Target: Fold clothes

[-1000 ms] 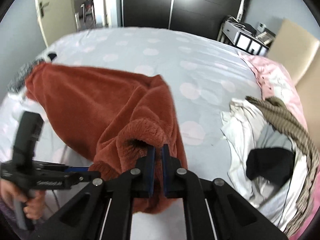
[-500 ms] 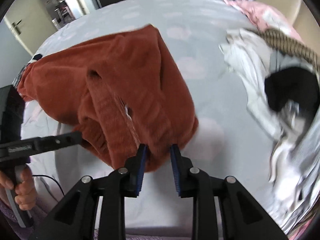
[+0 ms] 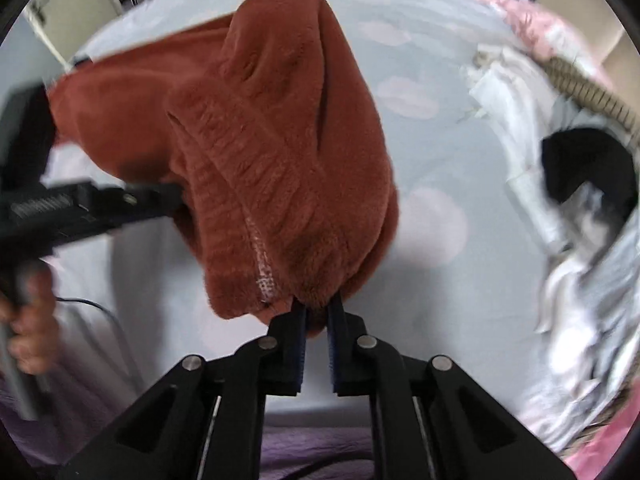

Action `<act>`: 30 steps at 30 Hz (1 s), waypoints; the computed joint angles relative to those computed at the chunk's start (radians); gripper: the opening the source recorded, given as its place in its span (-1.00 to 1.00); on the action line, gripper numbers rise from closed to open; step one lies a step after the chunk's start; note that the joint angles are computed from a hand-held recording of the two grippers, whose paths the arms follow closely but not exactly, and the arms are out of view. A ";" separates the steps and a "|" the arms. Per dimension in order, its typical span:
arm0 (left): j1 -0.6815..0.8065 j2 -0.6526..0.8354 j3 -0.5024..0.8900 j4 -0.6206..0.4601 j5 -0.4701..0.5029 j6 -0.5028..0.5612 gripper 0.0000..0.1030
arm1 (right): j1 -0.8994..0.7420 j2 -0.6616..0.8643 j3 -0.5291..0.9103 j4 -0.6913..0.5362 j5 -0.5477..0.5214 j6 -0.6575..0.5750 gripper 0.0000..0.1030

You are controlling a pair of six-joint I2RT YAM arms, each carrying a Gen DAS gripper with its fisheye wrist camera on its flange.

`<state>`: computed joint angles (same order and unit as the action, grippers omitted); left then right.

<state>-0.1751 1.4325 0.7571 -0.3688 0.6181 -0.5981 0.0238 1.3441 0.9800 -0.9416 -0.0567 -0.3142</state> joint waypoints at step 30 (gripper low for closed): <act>0.085 -0.022 -0.044 -0.001 0.085 0.005 -0.54 | 0.057 0.085 0.256 -0.026 -0.320 -0.288 -0.84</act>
<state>-0.0900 1.4105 0.7136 -0.3702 0.7034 -0.5928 0.0804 1.4291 1.2363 -0.9679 -0.3771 -0.6023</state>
